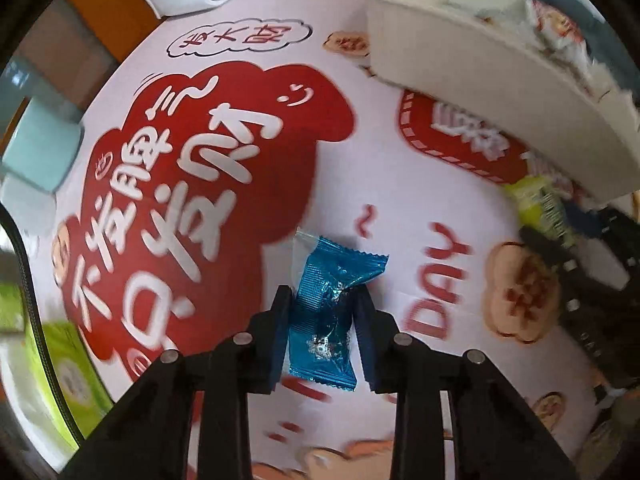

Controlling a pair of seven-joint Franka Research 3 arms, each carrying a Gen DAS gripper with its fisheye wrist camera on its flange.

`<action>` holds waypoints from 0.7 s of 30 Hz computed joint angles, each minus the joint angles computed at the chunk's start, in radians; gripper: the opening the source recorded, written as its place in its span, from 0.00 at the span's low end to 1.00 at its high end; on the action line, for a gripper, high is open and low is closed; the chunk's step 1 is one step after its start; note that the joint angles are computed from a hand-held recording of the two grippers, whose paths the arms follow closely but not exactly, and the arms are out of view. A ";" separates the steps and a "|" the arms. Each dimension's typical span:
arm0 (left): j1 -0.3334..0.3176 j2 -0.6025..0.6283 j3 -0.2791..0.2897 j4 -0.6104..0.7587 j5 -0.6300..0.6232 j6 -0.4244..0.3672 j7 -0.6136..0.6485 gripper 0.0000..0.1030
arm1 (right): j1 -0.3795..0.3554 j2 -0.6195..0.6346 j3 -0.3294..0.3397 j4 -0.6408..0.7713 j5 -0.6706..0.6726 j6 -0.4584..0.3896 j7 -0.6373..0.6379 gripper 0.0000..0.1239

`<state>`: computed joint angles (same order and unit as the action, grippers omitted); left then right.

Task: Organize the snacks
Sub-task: 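Grasp the blue candy with the left tool while the right tool grasps the green-and-yellow packet, then carry the blue candy with the left tool while the right tool carries the green packet over the tray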

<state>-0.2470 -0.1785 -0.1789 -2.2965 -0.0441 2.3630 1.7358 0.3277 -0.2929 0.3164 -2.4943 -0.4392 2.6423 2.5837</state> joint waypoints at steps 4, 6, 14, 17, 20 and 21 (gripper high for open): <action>-0.036 -0.121 -0.005 -0.098 -0.076 0.028 -0.054 0.28 | 0.024 -0.074 -0.021 -0.046 0.059 0.041 -0.093 0.32; -0.049 -0.177 -0.024 -0.130 -0.061 0.026 -0.138 0.28 | 0.011 -0.111 -0.017 -0.059 0.069 0.070 -0.122 0.32; -0.058 -0.314 -0.081 -0.119 0.027 -0.005 -0.565 0.28 | -0.057 -0.290 0.010 -0.106 0.131 0.164 -0.250 0.32; -0.056 -0.315 -0.104 -0.072 0.078 0.002 -0.721 0.28 | -0.088 -0.351 0.007 -0.120 0.151 0.194 -0.300 0.32; -0.048 -0.286 -0.135 -0.005 0.148 0.018 -0.856 0.28 | -0.125 -0.402 0.000 -0.132 0.172 0.216 -0.344 0.32; -0.048 -0.270 -0.143 0.021 0.174 0.016 -0.890 0.28 | -0.140 -0.419 -0.009 -0.136 0.178 0.226 -0.363 0.32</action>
